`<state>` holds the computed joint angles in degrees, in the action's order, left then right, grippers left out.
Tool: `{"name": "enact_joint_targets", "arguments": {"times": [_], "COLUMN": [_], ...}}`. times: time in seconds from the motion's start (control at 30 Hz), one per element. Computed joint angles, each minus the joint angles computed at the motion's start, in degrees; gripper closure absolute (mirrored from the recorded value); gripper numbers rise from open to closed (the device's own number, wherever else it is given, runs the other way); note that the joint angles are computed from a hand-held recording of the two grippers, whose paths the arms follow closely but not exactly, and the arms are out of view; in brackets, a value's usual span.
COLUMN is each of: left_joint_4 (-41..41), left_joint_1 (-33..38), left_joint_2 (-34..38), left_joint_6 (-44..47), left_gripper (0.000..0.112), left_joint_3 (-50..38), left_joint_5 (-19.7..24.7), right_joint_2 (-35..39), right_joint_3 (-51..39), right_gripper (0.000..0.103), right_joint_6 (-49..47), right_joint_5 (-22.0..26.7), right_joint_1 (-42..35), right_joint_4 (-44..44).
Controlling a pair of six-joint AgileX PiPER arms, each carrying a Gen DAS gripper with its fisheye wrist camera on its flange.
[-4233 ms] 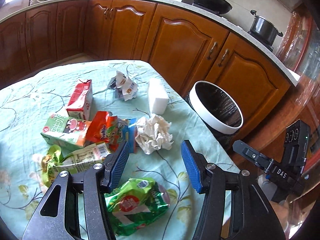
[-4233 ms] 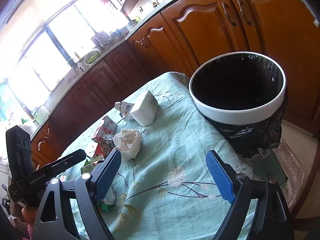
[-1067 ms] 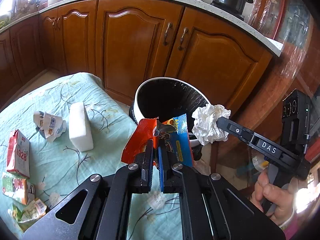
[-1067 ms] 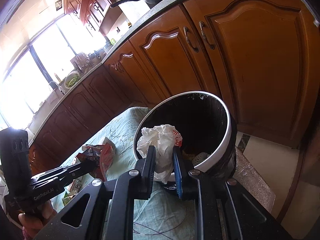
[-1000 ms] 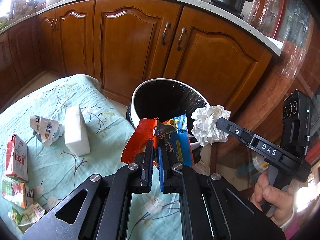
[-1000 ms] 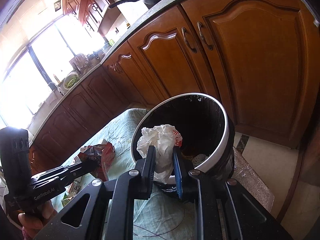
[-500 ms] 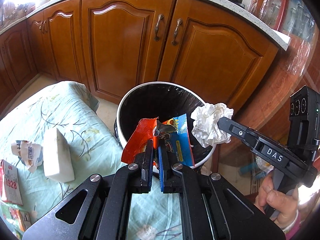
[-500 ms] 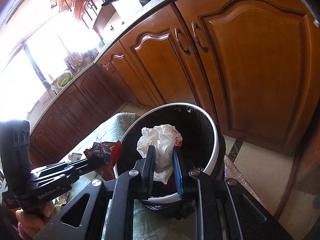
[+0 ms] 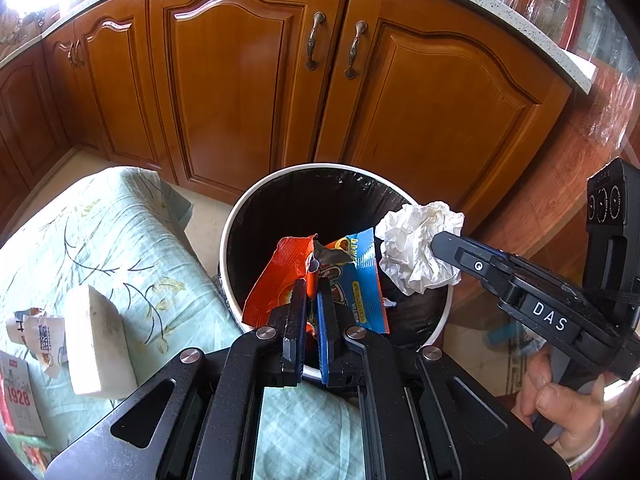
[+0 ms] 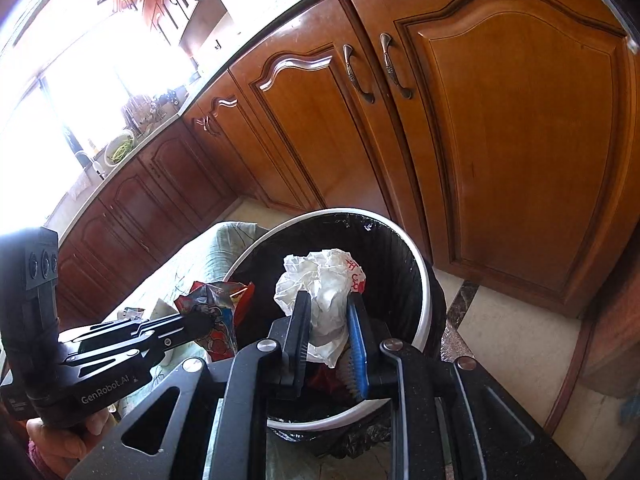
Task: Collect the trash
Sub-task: 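Carry both items to the bin and open both tools to drop them, then move the left tool to the crumpled paper cup while the right tool approaches the white sponge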
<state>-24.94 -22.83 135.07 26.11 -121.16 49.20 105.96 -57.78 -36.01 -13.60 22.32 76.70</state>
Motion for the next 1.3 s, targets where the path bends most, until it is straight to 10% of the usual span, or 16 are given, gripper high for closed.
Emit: {"name": "enact_joint_targets", "arguments": {"times": [0.17,0.3,0.5,0.9,1.3], "left_joint_4": [1.5,0.1,-3.9,-16.1,-22.6], "left_joint_1": [-0.6,0.0,2.3,11.9,21.4], "left_joint_2": [1.4,-0.5,-7.2,-18.7,-22.3], "left_joint_6": [-1.4,-0.6,4.2,15.7,23.3], "left_gripper": [0.101,0.062,0.06,0.057,0.053], "left_joint_3": [-2.1,1.6,14.1,36.0,41.9], "left_joint_5": [1.1,-0.6,-6.3,-14.0,-12.9], "right_joint_2": [0.1,-1.0,-2.7,0.2,5.1], "right_joint_3": [0.5,3.1,7.9,6.3,-2.5], "right_gripper": [0.059,0.044,0.015,0.009,0.008], "right_joint_6": [3.7,13.0,24.3,22.1,10.1], "right_joint_5": [0.8,-0.9,-7.6,-11.5,-9.8], "right_joint_1": [-0.8,-0.1,4.4,14.2,19.2], "right_joint_4": [-3.2,-11.0,-18.0,-11.4,-1.3]}}
